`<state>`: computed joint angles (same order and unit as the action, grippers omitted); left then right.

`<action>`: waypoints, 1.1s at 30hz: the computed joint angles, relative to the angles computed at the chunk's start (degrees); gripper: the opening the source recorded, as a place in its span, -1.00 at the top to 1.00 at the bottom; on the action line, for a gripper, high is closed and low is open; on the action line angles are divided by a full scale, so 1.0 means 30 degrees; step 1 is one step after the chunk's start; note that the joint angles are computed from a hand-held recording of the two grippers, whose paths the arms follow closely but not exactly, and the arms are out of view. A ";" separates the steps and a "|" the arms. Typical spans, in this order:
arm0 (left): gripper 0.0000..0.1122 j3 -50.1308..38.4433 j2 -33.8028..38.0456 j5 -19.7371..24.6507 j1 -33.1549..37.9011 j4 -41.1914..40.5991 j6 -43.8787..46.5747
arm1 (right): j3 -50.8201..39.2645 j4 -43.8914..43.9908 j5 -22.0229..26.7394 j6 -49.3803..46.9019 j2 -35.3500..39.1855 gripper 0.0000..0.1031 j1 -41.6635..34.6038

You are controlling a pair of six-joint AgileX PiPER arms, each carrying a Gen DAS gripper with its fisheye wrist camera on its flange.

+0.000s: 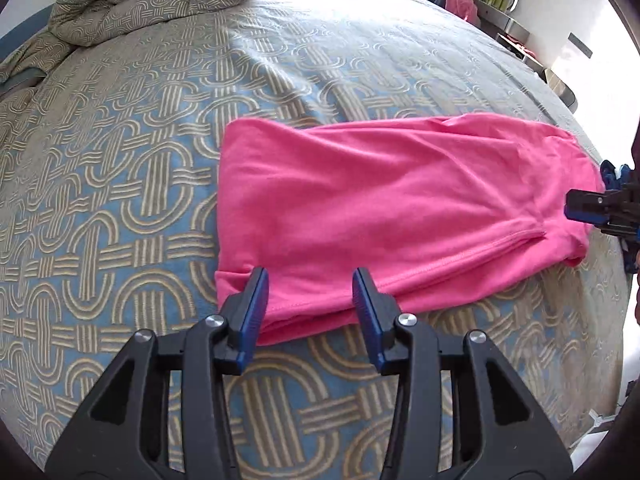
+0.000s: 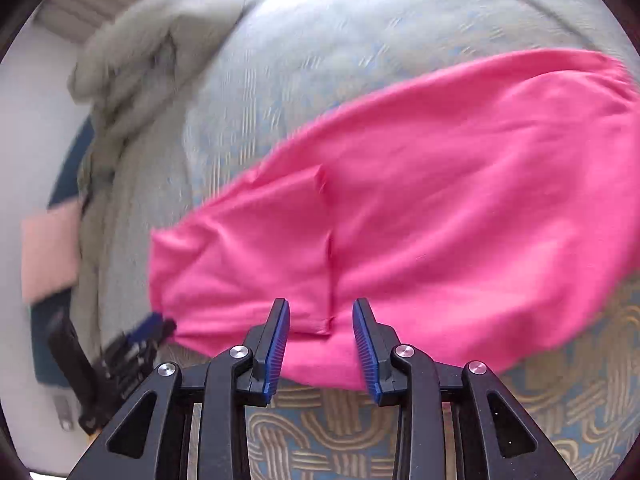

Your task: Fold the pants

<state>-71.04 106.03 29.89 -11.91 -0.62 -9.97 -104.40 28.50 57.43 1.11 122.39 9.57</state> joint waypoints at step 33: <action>-0.36 -1.3594 0.8342 0.5185 -0.4709 0.0017 -0.2229 | 0.5413 -0.2657 -0.4231 0.3111 -0.3299 -0.06 -0.5024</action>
<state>-111.82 131.05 45.44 -26.04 -0.57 -16.66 -88.16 20.53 44.74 10.45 112.49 -5.50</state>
